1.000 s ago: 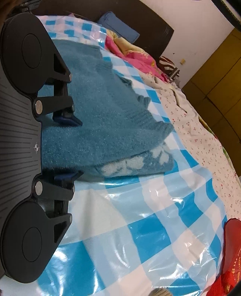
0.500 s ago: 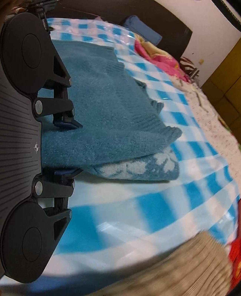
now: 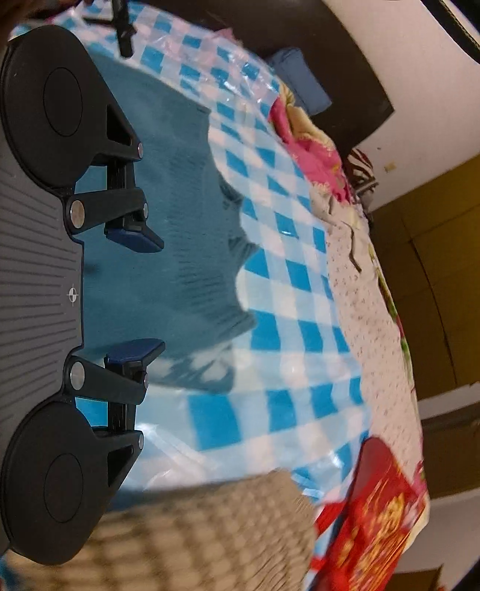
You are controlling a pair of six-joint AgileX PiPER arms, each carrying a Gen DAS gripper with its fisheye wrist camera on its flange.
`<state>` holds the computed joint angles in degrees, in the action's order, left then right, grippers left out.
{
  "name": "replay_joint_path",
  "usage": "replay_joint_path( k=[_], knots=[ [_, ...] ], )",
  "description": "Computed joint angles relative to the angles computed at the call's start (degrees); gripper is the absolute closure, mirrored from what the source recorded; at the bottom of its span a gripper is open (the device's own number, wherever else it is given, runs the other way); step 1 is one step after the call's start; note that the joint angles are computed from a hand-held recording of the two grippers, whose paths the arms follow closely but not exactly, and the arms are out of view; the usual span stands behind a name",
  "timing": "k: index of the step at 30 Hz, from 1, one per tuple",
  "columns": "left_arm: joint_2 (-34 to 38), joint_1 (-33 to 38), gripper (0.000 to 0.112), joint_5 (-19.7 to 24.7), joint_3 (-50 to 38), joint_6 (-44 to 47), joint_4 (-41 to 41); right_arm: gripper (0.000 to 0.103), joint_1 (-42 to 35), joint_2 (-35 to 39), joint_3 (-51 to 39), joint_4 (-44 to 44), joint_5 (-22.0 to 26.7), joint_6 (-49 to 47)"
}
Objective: Fold small clothes
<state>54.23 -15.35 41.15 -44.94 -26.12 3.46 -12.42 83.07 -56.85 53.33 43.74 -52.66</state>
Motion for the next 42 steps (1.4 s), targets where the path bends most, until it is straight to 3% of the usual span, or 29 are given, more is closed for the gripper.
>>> replay_joint_path(
  k=[4,6,8,13,19,22,26,32,34,38,42],
  knots=[
    [7.93,-3.51,0.051,-6.37,-1.49,0.95,1.41,0.053,5.36,4.82,-2.69,-3.4,-7.1,2.4],
    [12.26,-5.55,0.051,-8.26,-2.65,-0.28,4.39,0.078,7.75,6.18,-4.77,-10.17,-9.03,8.08],
    [16.33,-6.44,0.051,-9.26,-3.64,-1.89,7.55,0.092,7.58,7.18,-6.43,-13.01,-7.85,10.98],
    [21.52,-4.56,0.061,-11.88,-6.15,-6.82,14.03,0.097,4.07,8.28,-8.29,-9.14,-6.66,10.78],
    [23.23,0.16,0.068,-19.15,-2.8,-11.65,16.91,0.097,6.81,11.95,-8.44,-12.31,-12.65,18.35],
    [20.98,-1.86,0.069,-17.38,-1.28,-18.84,23.73,0.097,6.26,12.15,-8.89,-12.47,-11.58,19.68],
    [17.18,-1.56,0.069,-15.34,-0.14,-19.44,20.8,0.087,5.59,10.3,-8.61,-12.86,-10.44,21.02],
    [4.81,-2.91,0.067,-10.84,6.01,-24.22,19.79,0.087,4.67,0.91,-2.5,-9.26,-11.95,18.03],
    [0.27,-4.61,0.065,-8.18,8.41,-27.49,20.83,0.087,4.64,-1.94,-0.48,-6.47,-9.95,15.46],
    [-5.15,-14.02,0.057,1.47,11.52,-42.26,30.25,0.087,10.15,-4.75,2.92,-6.01,-8.3,15.37],
    [-9.77,-11.81,0.054,1.78,13.76,-41.57,25.49,0.087,19.15,-1.8,2.82,-11.73,-8.8,22.69]
  ],
)
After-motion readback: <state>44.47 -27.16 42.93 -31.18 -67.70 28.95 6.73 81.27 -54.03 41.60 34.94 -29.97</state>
